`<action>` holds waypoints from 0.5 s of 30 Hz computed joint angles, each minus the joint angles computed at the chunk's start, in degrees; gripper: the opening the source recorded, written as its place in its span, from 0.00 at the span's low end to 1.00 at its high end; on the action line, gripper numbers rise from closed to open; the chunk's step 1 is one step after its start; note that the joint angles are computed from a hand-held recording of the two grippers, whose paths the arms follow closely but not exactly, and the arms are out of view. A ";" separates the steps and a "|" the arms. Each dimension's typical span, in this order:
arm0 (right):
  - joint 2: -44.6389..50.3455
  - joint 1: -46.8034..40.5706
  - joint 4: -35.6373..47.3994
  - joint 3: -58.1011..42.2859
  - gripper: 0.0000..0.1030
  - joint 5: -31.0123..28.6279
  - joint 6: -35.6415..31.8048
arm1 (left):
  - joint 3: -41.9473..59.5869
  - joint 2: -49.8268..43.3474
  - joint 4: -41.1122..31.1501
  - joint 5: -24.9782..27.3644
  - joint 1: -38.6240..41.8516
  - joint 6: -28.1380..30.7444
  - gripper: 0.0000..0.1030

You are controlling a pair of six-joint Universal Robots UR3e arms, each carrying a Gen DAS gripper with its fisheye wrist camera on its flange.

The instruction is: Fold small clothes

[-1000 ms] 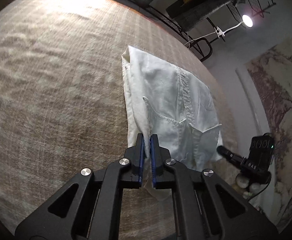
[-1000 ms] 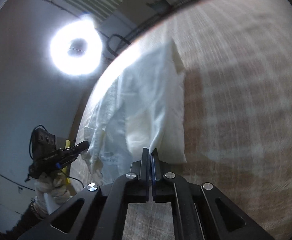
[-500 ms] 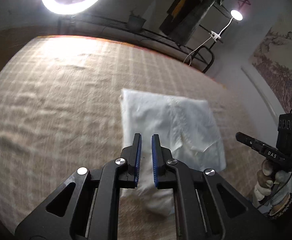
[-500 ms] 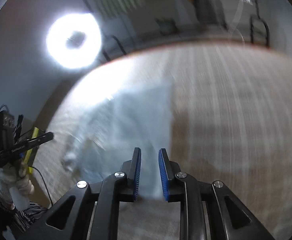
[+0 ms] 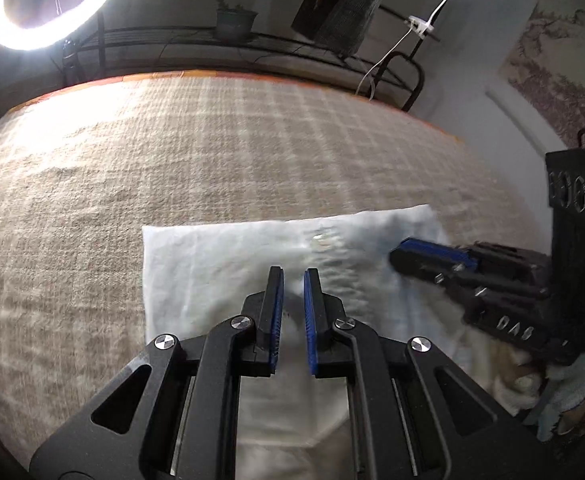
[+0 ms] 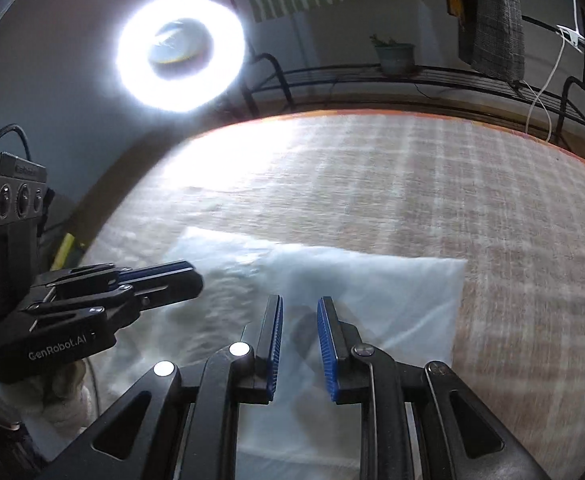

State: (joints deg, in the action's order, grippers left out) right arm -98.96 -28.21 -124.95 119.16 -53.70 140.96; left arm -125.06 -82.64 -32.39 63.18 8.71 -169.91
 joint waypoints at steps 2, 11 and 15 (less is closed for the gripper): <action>4.63 0.50 -4.73 -0.69 0.15 -2.18 1.98 | 0.67 -5.23 1.63 1.37 -0.10 -0.24 0.07; 8.70 0.27 -7.00 -2.39 0.09 -6.24 1.69 | 1.22 -2.63 -4.39 -4.30 5.71 2.43 0.06; 8.36 -2.23 -7.23 -3.55 0.16 -3.09 3.88 | 1.74 -2.94 -2.26 -5.38 8.58 1.28 0.06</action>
State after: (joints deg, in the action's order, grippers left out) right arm -90.60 -30.44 -132.18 115.61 -56.79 144.84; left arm -123.32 -85.59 -34.65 57.80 17.29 -168.63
